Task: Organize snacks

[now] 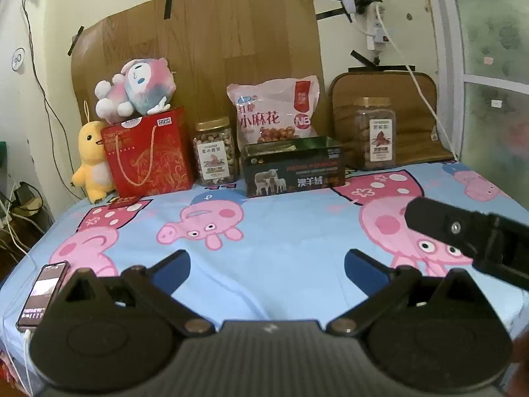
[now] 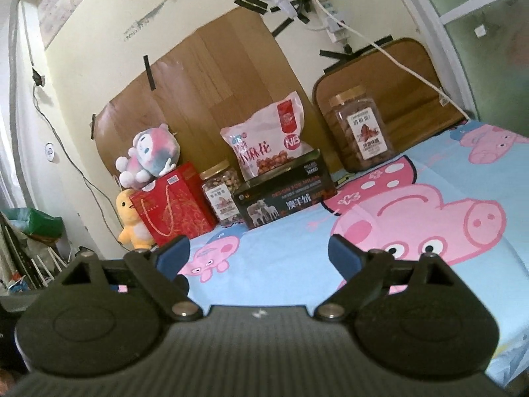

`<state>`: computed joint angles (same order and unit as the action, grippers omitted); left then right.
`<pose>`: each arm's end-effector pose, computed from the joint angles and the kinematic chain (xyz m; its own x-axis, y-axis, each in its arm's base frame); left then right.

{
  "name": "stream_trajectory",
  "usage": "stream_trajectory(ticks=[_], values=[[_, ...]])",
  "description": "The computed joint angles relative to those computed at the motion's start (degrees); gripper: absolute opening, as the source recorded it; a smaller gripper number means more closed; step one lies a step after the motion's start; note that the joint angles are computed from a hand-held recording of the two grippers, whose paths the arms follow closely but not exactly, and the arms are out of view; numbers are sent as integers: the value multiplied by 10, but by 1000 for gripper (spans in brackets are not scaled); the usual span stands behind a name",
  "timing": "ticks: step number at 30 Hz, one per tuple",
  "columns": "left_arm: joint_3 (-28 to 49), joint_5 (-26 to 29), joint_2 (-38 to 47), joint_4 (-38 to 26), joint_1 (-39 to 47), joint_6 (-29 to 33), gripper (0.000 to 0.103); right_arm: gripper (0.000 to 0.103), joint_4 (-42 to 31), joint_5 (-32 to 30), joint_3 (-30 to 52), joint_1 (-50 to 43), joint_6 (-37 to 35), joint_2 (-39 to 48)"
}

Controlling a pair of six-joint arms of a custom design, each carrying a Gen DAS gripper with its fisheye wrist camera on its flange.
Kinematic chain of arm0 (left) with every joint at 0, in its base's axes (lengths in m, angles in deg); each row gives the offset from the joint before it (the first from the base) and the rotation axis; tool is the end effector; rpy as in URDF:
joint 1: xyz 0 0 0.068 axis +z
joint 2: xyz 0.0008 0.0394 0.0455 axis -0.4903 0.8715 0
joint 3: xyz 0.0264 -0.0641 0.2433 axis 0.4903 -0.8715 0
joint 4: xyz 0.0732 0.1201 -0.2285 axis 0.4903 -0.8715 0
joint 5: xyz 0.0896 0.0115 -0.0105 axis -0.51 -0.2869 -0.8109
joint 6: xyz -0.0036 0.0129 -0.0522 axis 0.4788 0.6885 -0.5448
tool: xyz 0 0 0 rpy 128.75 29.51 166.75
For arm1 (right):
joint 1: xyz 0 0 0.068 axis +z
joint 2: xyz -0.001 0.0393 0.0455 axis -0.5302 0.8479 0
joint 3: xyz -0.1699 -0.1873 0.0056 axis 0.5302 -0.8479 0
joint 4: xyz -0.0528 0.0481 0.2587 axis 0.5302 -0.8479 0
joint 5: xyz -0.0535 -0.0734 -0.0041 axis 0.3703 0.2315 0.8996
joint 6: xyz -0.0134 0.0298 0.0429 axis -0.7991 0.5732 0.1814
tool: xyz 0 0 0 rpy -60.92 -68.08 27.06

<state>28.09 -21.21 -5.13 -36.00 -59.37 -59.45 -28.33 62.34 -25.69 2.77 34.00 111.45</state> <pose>0.2684 -0.1272 0.1686 -0.4758 -0.0183 -0.8794 -0.2713 0.9541 0.1269 0.3370 0.2365 0.1398 -0.4433 0.2916 -0.8476 -0.4539 0.7424 0.4928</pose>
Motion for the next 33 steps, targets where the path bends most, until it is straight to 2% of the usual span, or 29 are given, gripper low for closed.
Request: stream_trajectory(ticks=[4,10,21,33], values=[[-2,-5,1,-2,-6,-11,103,96,22,21,-15,3,-10,-3],[2,8,3,-32,0,-38,103,96,17,28,-5,5,-7,8],[-19,5,-10,-7,7,-33,103,96,11,17,-7,12,-24,7],[-16,-3,-1,-6,5,-31,103,96,9,15,-6,14,-28,7]])
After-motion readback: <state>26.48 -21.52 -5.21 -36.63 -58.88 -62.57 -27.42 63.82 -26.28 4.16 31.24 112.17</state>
